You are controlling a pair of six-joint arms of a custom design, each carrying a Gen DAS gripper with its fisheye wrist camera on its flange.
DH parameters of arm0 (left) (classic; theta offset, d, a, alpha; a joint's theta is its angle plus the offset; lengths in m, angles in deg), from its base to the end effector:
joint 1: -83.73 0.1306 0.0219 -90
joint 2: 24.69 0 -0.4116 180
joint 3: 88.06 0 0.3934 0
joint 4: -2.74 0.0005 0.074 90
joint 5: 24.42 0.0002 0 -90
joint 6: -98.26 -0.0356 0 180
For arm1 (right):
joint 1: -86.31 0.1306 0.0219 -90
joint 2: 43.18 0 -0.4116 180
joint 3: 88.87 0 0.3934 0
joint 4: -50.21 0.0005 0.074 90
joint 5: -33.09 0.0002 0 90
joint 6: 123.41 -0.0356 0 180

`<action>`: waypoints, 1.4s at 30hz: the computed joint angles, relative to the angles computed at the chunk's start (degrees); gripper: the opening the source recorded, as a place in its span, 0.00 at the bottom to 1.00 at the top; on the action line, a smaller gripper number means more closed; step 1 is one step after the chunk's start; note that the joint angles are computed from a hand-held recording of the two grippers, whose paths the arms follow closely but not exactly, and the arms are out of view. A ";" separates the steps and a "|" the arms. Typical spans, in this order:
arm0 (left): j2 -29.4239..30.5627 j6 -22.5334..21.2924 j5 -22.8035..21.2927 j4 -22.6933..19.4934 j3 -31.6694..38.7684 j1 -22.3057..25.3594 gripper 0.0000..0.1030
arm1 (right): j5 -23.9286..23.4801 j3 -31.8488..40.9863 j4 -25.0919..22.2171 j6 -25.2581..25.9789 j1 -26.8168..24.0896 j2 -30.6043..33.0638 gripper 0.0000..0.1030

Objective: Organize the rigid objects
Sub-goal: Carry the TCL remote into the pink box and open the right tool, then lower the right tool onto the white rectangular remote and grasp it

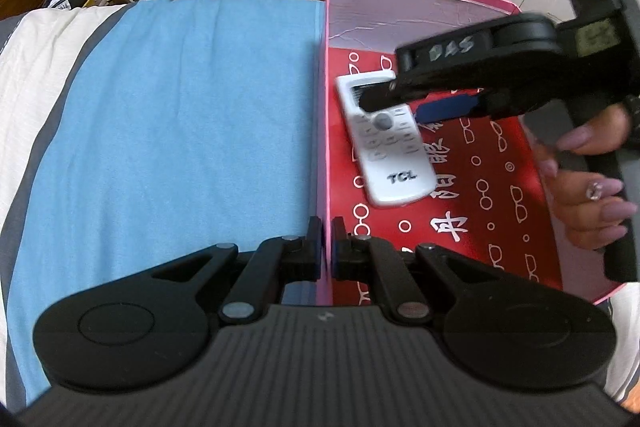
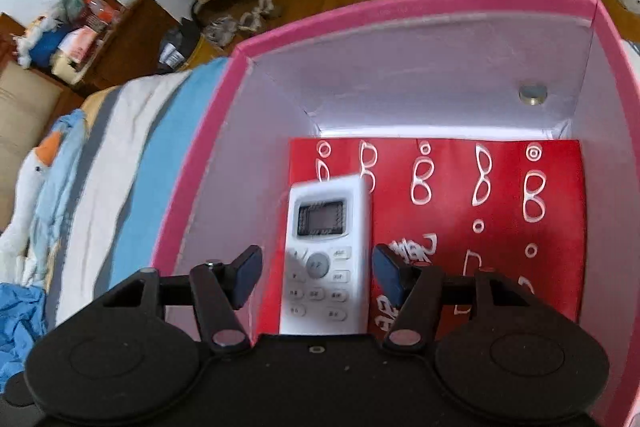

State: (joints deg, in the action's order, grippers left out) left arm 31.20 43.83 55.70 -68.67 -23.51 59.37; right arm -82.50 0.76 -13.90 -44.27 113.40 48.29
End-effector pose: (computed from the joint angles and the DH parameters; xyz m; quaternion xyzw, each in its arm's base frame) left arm 0.2116 -0.0897 0.4336 -0.1148 0.9616 -0.0447 0.2451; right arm 0.4105 0.2267 0.4325 -0.1803 0.9377 0.2709 0.1217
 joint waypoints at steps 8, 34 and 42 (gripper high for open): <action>0.31 0.33 0.31 -0.29 0.48 0.15 0.04 | -2.33 1.00 -2.31 8.15 -4.72 -8.27 0.72; 2.37 9.80 -5.99 -8.03 3.43 -6.87 0.06 | 5.97 -12.48 -10.51 31.68 -32.36 -19.80 0.47; 0.73 9.95 -5.31 -5.43 0.44 -7.00 0.04 | 5.16 -15.08 -8.20 30.68 -34.85 -18.63 0.46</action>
State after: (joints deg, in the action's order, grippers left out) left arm 31.93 53.78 50.39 -74.10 -23.07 52.37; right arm -77.33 -14.32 -22.11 -13.60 78.56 29.66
